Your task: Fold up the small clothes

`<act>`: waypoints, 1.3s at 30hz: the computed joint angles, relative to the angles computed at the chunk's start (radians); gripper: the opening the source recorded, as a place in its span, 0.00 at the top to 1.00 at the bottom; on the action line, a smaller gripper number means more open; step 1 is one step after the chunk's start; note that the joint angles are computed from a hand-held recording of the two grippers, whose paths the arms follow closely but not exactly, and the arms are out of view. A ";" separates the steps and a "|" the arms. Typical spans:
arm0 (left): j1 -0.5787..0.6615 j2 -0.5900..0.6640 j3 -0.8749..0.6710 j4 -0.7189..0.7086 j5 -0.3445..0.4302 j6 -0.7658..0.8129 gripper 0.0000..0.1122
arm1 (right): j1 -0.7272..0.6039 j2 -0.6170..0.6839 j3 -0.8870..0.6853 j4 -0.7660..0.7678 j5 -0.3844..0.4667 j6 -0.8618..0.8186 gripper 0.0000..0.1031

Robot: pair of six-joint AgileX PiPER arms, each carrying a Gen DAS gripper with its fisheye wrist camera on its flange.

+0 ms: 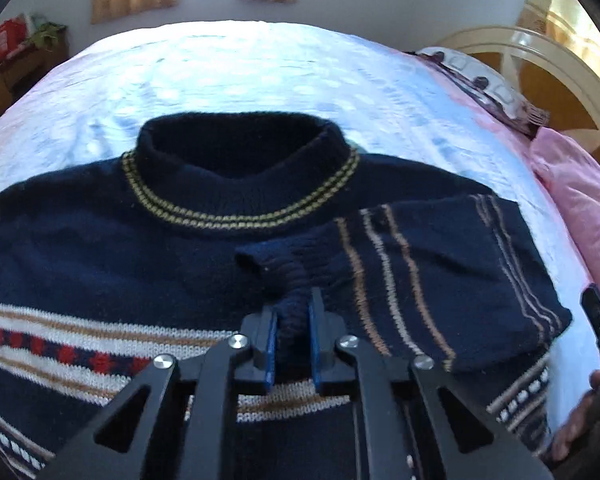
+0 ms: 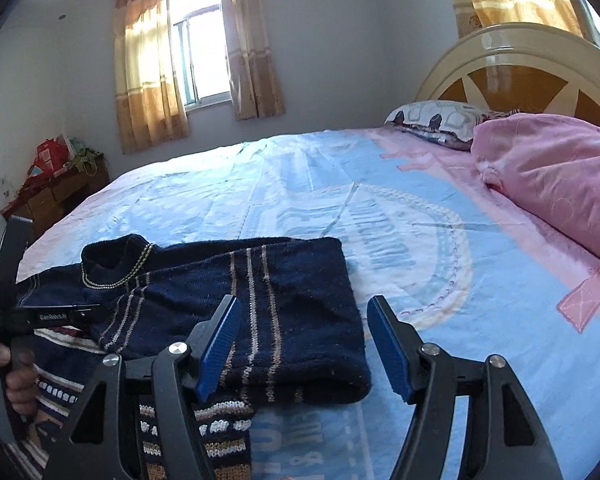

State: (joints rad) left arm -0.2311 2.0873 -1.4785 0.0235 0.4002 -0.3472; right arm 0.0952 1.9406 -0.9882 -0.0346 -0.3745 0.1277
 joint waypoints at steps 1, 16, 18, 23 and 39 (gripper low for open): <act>0.000 -0.012 0.011 0.010 -0.010 0.001 0.90 | -0.003 0.000 0.004 -0.022 -0.011 0.019 0.29; 0.116 -0.240 0.199 0.258 -0.080 -0.101 0.90 | 0.035 0.000 0.022 0.070 -0.028 -0.137 0.29; 0.141 -0.239 0.212 0.291 -0.087 -0.133 0.90 | 0.036 0.001 0.021 0.076 -0.026 -0.147 0.29; 0.171 -0.217 0.232 0.388 -0.101 -0.231 0.90 | 0.041 0.008 0.010 0.059 -0.007 -0.145 0.29; 0.191 -0.101 0.239 0.591 -0.146 -0.428 0.88 | 0.108 0.020 -0.127 0.055 0.196 -0.203 0.29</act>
